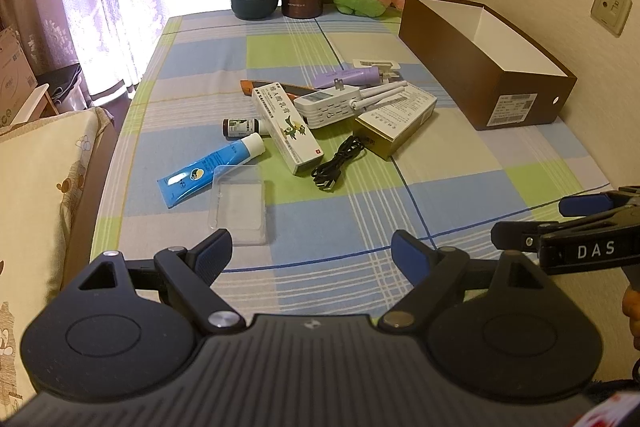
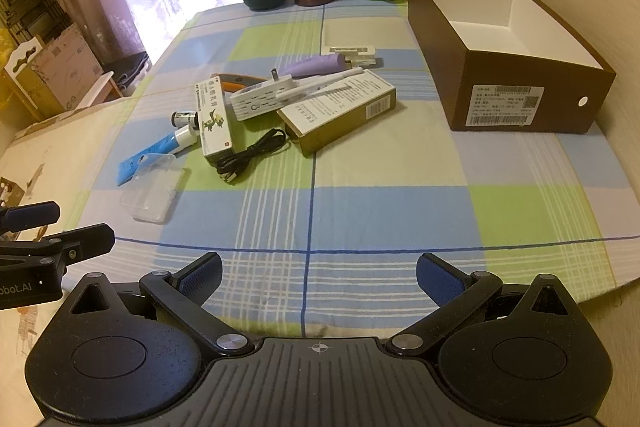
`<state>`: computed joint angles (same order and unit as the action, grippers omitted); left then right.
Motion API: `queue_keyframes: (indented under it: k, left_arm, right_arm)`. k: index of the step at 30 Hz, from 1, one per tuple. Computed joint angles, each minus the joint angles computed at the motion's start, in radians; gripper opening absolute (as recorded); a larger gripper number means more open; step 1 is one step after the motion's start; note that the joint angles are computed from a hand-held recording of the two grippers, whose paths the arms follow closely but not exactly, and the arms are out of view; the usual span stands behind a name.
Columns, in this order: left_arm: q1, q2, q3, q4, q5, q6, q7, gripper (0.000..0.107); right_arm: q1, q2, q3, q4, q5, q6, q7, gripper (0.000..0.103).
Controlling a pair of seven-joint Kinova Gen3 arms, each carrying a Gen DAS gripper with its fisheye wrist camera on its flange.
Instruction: Organize rigid objects
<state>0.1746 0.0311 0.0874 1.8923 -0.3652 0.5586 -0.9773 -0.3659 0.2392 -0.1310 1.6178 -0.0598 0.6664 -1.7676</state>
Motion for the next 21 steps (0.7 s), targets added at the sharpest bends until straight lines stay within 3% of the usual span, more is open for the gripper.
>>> queue_keyframes:
  k: [21]
  left_arm:
    - [-0.002, 0.008, -0.003, -0.002, 0.0, -0.005, -0.002, 0.085]
  right_arm:
    - [0.006, 0.009, 0.0, -0.012, -0.007, 0.003, 0.011, 0.101]
